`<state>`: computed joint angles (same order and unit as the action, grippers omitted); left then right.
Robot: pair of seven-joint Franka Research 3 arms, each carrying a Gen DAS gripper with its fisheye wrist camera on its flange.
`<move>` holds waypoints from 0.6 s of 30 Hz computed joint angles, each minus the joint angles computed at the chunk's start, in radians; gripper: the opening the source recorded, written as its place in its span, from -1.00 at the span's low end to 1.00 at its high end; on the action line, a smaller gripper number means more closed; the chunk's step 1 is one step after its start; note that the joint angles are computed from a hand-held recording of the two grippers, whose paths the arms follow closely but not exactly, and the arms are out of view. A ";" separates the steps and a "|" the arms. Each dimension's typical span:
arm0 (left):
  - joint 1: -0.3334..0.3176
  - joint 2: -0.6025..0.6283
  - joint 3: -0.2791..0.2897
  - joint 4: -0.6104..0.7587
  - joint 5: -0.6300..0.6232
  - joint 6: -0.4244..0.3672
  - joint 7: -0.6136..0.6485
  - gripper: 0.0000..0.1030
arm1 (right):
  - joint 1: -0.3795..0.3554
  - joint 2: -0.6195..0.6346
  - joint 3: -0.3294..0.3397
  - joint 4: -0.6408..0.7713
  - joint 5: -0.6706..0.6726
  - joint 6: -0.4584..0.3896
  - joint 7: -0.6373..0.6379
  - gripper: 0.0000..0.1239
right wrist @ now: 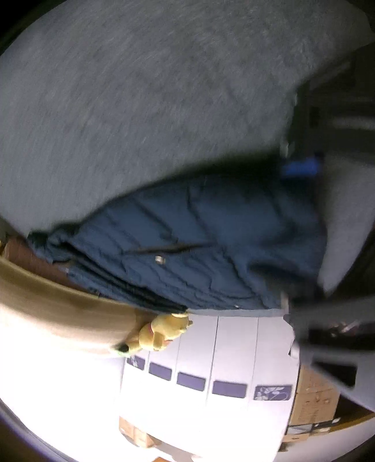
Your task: Fold large clothes
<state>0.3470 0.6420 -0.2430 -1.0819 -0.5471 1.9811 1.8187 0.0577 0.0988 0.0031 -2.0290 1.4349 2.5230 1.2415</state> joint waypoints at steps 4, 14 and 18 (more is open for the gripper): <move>0.021 0.009 -0.006 0.013 -0.032 -0.018 -0.018 0.26 | 0.008 -0.025 0.003 -0.034 0.048 0.032 -0.039 -0.41; -0.001 0.039 0.002 0.074 0.014 -0.007 -0.039 0.30 | 0.022 -0.033 0.000 -0.035 0.068 0.028 -0.103 -0.39; -0.030 0.147 0.004 0.259 0.083 -0.077 -0.071 0.40 | 0.024 -0.029 -0.002 -0.028 0.046 0.028 -0.091 -0.39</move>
